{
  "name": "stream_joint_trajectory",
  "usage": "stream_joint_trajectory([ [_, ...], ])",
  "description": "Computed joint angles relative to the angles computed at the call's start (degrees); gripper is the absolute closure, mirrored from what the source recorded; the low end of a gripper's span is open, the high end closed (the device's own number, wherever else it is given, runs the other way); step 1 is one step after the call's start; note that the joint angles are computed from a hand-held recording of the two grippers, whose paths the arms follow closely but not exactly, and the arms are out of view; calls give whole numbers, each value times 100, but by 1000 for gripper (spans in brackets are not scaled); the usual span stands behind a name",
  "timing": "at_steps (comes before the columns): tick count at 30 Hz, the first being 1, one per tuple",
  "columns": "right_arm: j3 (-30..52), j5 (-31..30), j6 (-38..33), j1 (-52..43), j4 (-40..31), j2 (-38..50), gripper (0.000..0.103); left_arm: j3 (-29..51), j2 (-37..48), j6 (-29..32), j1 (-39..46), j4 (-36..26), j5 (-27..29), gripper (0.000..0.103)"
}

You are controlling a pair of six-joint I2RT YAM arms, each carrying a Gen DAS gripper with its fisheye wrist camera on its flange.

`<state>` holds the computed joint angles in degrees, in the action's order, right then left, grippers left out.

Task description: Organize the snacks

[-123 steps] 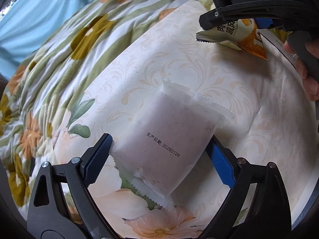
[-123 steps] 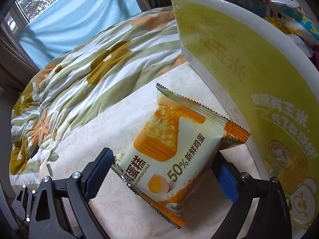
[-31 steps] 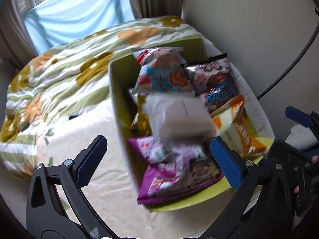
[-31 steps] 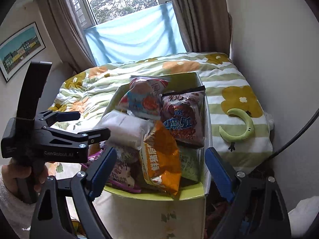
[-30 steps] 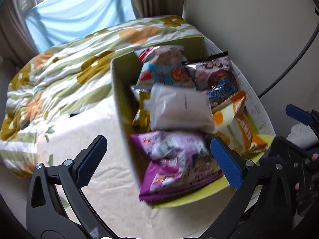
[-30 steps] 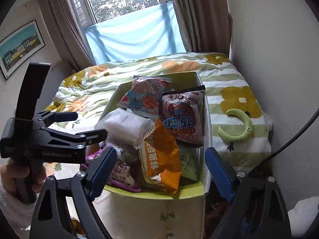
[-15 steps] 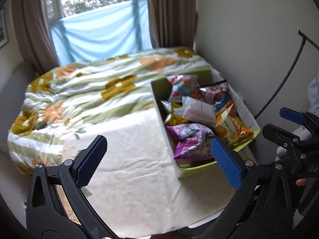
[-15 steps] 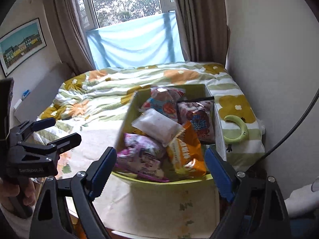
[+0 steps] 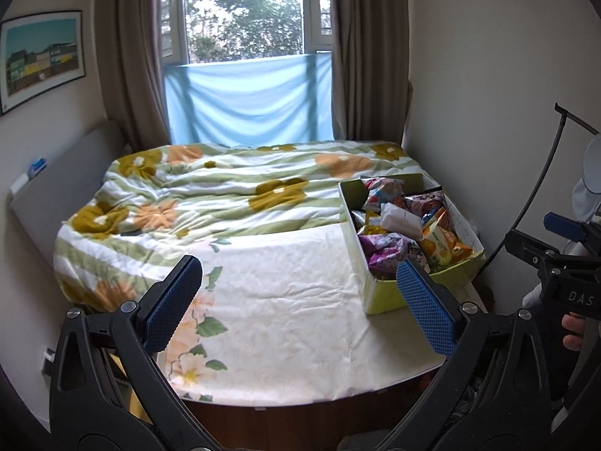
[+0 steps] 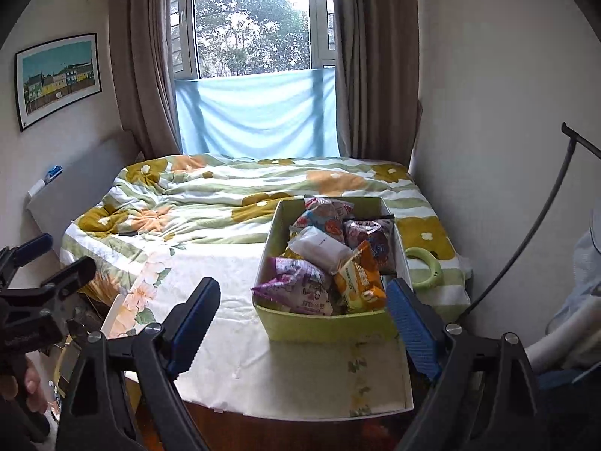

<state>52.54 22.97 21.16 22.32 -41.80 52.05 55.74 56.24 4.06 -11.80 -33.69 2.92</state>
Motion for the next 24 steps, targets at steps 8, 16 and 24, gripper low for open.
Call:
stream_joint_trajectory([
  [8,-135,625,631,688,-453,-325,15,-258,-537,46,113,-240,80,1],
  [16,-132,738,735,766,-497,-386,15,-265,-534,-21,-75,-152,-15,1],
  [24,-150,708,676,727,-409,-350,15,-294,-546,-72,-107,-64,-5,1],
])
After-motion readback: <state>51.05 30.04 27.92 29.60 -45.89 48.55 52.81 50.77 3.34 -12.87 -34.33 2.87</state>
